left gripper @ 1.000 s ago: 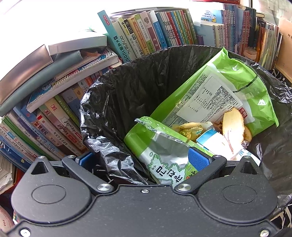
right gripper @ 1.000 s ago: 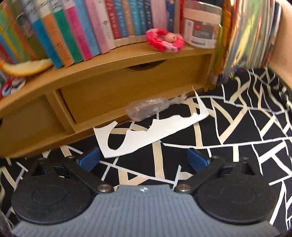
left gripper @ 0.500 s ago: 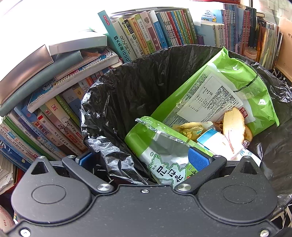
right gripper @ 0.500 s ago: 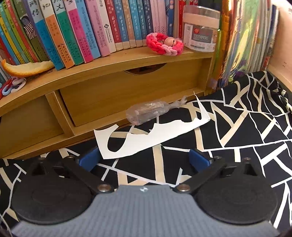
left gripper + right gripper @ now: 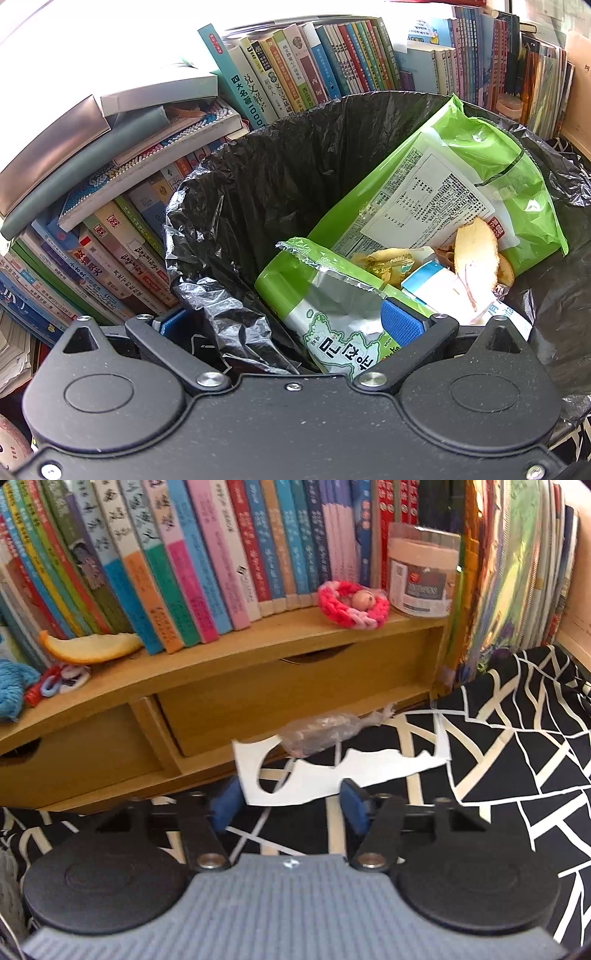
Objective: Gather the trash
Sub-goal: 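Lower the right gripper onto the long white paper strip and grasp it, then lift the white paper strip off the cloth with the right gripper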
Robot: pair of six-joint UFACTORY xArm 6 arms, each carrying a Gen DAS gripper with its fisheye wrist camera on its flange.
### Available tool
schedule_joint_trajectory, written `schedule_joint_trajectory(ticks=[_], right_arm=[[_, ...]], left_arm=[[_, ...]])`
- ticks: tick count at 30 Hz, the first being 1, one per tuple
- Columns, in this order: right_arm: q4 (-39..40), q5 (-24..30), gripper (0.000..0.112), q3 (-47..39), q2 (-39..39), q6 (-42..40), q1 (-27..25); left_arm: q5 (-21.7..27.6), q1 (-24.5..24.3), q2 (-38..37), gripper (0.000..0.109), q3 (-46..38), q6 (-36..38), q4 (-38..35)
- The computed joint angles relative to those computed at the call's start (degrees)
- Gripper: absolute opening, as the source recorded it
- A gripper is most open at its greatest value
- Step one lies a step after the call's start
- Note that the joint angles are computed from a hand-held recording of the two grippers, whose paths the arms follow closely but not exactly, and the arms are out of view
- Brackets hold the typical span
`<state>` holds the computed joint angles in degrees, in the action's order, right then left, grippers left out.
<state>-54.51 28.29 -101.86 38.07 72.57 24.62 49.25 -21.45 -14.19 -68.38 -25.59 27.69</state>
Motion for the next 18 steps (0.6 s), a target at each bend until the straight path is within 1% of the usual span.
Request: schedule_joint_trajectory(ticks=[1, 2, 4, 7, 13, 14, 18], right_arm=[[-0.13, -0.49, 0.05, 0.05, -0.08, -0.08, -0.02], [-0.15, -0.55, 0.047, -0.13, -0.19, -0.35, 0.18], [-0.88, -0.89, 0.036, 0.69, -1.13, 0.02, 0.76], [-2.99, -0.85, 0.028, 1.48, -2.13, 1.97, 1.04], [-5.76, -0.29, 0.024, 4.58, -5.62, 7.45, 0.77], [-6.71, 0.55, 0.024, 6.5, -7.29, 9.33, 1.39], [-7.14, 3.32, 0.024, 10.06, -10.61, 11.75, 1.62]], left_arm=[[-0.02, 0.0, 0.03, 0.102, -0.04, 0.0, -0.01], [-0.01, -0.01, 0.05, 0.102, -0.07, -0.03, -0.01], [0.0, 0.01, 0.06, 0.102, -0.13, -0.15, 0.01], [-0.12, -0.01, 0.01, 0.102, -0.07, -0.49, 0.28], [-0.29, -0.06, -0.12, 0.103, 0.07, -1.37, 0.65], [-0.32, -0.05, -0.13, 0.103, 0.09, -1.49, 0.7], [-0.94, 0.11, -0.43, 0.103, 0.54, -2.01, 0.75]])
